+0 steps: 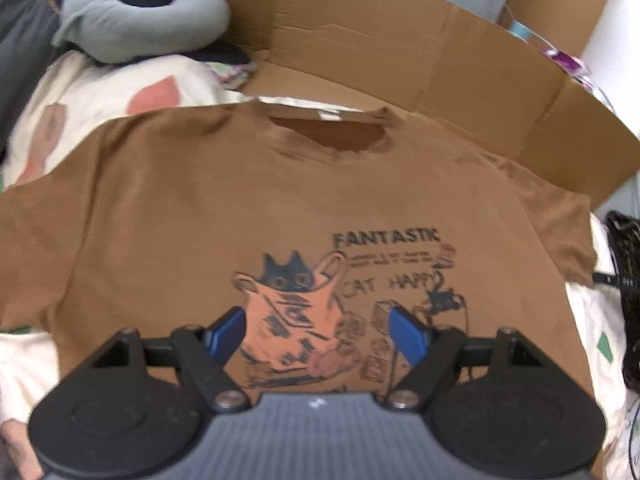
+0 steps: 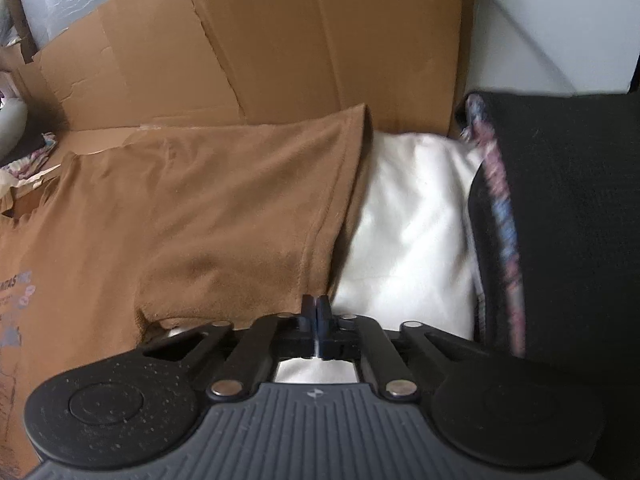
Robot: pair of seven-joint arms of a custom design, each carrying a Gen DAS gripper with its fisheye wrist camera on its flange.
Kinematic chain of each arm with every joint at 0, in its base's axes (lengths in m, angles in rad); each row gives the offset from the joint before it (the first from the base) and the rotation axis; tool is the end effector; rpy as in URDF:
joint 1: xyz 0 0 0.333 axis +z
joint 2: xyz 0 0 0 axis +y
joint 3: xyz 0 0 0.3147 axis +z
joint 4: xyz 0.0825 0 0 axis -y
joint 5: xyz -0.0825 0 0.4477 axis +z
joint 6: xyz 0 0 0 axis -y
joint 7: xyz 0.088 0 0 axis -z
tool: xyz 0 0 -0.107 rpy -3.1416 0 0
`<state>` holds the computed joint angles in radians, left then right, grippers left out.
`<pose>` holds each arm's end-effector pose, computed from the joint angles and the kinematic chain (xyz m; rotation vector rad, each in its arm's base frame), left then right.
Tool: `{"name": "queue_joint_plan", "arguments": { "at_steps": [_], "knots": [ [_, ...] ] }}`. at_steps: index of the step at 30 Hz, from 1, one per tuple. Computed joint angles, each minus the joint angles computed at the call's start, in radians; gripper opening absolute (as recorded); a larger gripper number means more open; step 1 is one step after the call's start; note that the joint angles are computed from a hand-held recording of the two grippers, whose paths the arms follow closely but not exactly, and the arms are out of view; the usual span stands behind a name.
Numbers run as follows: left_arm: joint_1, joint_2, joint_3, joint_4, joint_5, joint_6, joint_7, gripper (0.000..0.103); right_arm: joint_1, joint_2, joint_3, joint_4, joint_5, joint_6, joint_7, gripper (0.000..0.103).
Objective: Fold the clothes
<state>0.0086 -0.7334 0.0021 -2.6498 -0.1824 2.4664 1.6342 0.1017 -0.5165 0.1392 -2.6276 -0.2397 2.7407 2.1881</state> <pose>0.4307 0.0049 0.5027 -2.0084 1.8960 -0.6871 0.4611 0.1223 0.4493 -1.6569 1.9876 -0.5773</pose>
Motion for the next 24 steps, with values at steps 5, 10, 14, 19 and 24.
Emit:
{"name": "queue_joint_plan", "arguments": {
  "at_steps": [5, 10, 14, 19, 24],
  "knots": [
    [-0.014, 0.002, 0.005, -0.022, -0.031, -0.006, -0.023, 0.08, -0.006, -0.022, -0.004, 0.014, 0.0, -0.046, 0.028, 0.0],
    [-0.02, 0.033, -0.001, -0.022, -0.043, 0.006, -0.037, 0.08, 0.03, 0.015, -0.019, 0.036, 0.031, -0.042, -0.037, 0.009],
    [-0.05, 0.097, -0.008, 0.009, -0.043, 0.053, 0.003, 0.078, 0.016, 0.028, -0.005, 0.031, 0.027, -0.03, 0.007, 0.034],
    [-0.115, 0.21, -0.009, 0.08, -0.107, 0.132, 0.046, 0.073, 0.024, 0.039, -0.008, 0.03, 0.02, -0.026, 0.003, 0.031],
    [-0.194, 0.32, -0.017, 0.16, -0.198, 0.186, 0.116, 0.056, 0.028, 0.046, -0.01, 0.037, 0.013, -0.027, -0.014, 0.005]
  ]
}}
